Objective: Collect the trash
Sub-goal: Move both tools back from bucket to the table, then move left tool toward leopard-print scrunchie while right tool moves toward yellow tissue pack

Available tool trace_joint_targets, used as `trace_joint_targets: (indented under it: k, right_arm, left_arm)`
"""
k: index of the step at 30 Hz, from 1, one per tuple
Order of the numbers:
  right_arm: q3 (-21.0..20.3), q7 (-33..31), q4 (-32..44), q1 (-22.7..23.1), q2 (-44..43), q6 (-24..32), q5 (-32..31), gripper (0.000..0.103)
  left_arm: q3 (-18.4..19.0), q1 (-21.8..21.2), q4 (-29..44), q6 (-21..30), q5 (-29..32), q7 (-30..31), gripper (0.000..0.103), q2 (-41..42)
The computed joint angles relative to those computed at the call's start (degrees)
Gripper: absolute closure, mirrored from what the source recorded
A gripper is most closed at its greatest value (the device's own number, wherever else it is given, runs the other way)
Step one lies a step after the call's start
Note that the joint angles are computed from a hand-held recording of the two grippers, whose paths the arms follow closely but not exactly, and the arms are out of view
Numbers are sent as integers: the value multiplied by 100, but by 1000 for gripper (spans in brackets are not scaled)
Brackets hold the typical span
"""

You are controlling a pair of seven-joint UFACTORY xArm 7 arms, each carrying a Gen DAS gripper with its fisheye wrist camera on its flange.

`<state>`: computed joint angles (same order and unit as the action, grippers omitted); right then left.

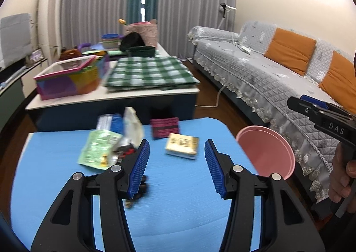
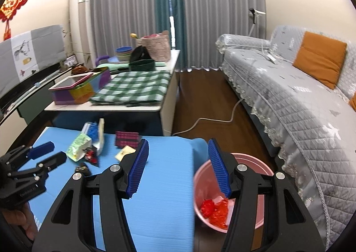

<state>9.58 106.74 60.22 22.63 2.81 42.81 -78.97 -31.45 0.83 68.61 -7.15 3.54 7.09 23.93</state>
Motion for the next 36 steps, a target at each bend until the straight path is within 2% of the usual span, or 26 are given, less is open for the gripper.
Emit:
trace_joint_targets:
  k: [2,6,9,11,14,16,19,22,31,36]
  right_arm:
    - [18,-70,189,41,170,-5,-7,47]
    - [-50,-206,518,161,491,-73,26,47]
    - [-149,-328,749,263,740,-123,60,47]
    - [-222,-381,870,325,898,-172,78,47]
    - [-350,-447,1004,375,1107,-321,118,48]
    - [-438,-492,1101,394,1248,-423,139,49]
    - [-563,-512,1214,410,1431,-591,186,50]
    - [-677,-531,1326,447,1601,-749,177,50]
    - [-979,-717,1696,500,2101,-1220,243,49]
    - [-1160,-1003,1953,505,2424,-1540,519,41]
  left_arm:
    - [-173,304,-71,-31,6,14,52,-32]
    - [-166,501,-176,-160,56,-67,52,-28]
    - [71,467,-239,-357,158,-222,52,50]
    - [104,556,-230,-381,250,-404,52,147]
    - [531,351,-131,-343,180,-709,52,264]
    - [487,475,-43,-289,213,-834,52,420]
    - [901,111,40,-303,252,-836,52,530]
    - [653,290,194,-218,323,-824,52,779]
    - [704,-17,727,88,176,-629,52,1338]
    - [683,-129,1102,420,-70,-440,45,1648]
